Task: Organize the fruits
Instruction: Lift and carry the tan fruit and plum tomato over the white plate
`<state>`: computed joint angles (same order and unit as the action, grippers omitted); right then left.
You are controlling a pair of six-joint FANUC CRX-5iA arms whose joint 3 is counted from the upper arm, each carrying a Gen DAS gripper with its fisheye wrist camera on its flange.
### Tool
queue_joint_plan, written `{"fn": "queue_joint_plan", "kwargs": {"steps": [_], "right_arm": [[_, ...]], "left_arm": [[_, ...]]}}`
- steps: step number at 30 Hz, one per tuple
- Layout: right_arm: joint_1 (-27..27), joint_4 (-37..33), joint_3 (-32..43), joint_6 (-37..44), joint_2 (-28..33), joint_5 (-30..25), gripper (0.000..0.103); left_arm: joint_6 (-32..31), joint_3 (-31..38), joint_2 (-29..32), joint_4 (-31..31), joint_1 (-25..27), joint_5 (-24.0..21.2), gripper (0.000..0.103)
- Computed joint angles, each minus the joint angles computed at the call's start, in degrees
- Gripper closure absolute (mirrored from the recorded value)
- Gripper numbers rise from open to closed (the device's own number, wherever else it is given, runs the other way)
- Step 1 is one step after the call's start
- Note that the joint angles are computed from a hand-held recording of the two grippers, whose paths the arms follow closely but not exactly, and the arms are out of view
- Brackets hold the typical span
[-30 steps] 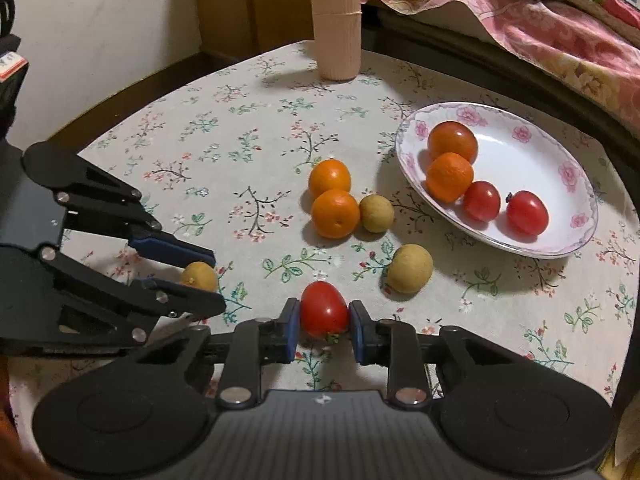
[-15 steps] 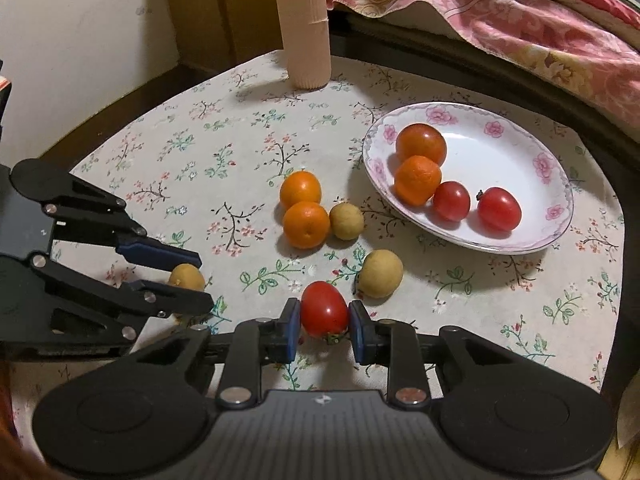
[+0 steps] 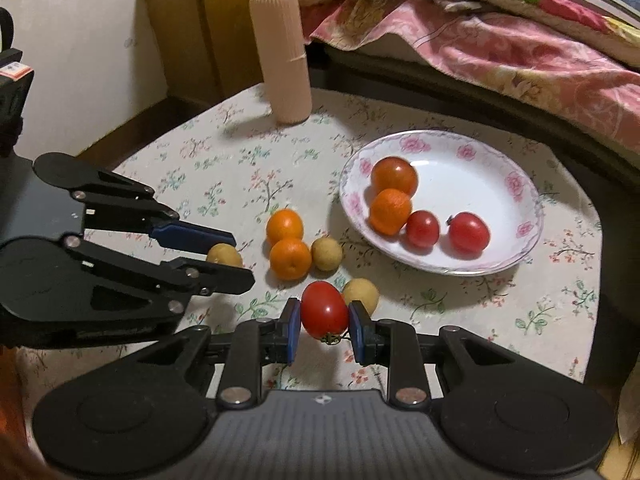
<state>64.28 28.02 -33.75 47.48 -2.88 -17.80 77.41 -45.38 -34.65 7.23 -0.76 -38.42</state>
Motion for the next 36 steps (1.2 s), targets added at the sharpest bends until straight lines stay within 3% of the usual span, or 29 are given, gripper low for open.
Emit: {"fn": "queue_joint_plan", "kwargs": {"steps": [17,22,28,36], "right_arm": [[-3.9,12.6,-3.2,-14.2,-1.9,3.4,0.075],[-5.5,15.4,-2.7,-17.7,-1.1,3.5,0.075],[-8.9,24.6,-1.9,-26.9,0.9,4.6,0.075],[-12.6,33.2,0.2,-34.9,4.6,6.0,0.075]], "left_arm": [[2.3,3.6,5.6,0.0,-3.1,5.5,0.070],[5.4,6.1,8.8,-2.5,-3.9,6.8,0.072],[3.2,7.5,12.3,0.3,-2.9,10.3,0.072],[4.6,10.2,16.9,-1.4,-2.8,12.9,0.072]]}}
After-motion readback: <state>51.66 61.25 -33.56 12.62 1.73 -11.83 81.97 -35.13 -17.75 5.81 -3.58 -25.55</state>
